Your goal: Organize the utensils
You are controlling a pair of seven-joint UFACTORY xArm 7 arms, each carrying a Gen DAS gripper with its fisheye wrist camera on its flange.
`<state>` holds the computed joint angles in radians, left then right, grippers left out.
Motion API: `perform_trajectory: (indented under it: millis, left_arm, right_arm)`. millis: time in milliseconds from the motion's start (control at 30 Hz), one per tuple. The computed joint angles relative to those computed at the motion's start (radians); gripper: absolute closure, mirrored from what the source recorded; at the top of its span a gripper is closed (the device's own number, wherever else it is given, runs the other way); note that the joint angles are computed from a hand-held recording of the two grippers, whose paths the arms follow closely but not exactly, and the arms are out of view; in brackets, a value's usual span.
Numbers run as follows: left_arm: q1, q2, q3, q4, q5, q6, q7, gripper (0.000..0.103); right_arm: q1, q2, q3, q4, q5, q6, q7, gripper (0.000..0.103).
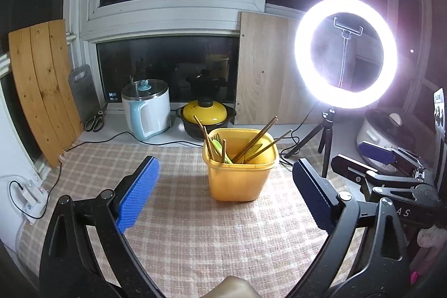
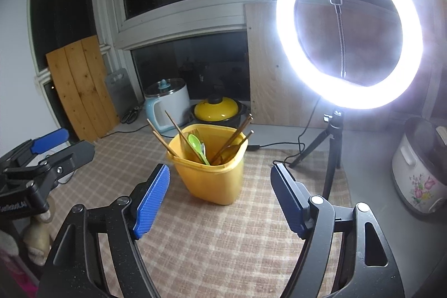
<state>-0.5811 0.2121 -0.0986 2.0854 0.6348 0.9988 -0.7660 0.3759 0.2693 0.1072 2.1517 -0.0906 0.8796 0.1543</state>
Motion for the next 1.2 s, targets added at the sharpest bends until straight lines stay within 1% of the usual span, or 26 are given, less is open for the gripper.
perform_trajectory:
  millis: [100, 200, 267, 500, 767, 1200]
  left_arm:
    - [-0.006, 0.004, 0.0, 0.005, 0.006, 0.008, -0.007, 0.005]
    - [-0.008, 0.003, 0.002, 0.001, 0.011, 0.008, -0.011, 0.005]
    - [-0.006, -0.001, 0.002, -0.004, 0.009, 0.007, -0.01, 0.005]
    - [-0.006, -0.006, -0.001, -0.01, 0.022, 0.01, -0.023, 0.005]
    - [-0.011, 0.021, 0.006, 0.031, 0.018, 0.023, -0.014, 0.005]
    - [-0.023, 0.035, 0.02, 0.051, 0.012, 0.026, -0.007, 0.005]
  right_arm:
    - [-0.002, -0.014, -0.003, -0.025, -0.004, -0.014, 0.013, 0.028]
    - [-0.005, -0.041, -0.004, -0.067, -0.015, -0.035, 0.026, 0.024]
    - [-0.007, -0.047, -0.001, -0.078, -0.017, -0.041, 0.032, 0.023]
    - [-0.015, -0.043, 0.002, -0.076, -0.018, -0.044, 0.037, 0.023]
    - [-0.017, -0.038, 0.0, -0.071, -0.019, -0.04, 0.048, 0.023]
    - [-0.024, -0.023, -0.003, -0.056, -0.003, -0.027, 0.053, 0.023]
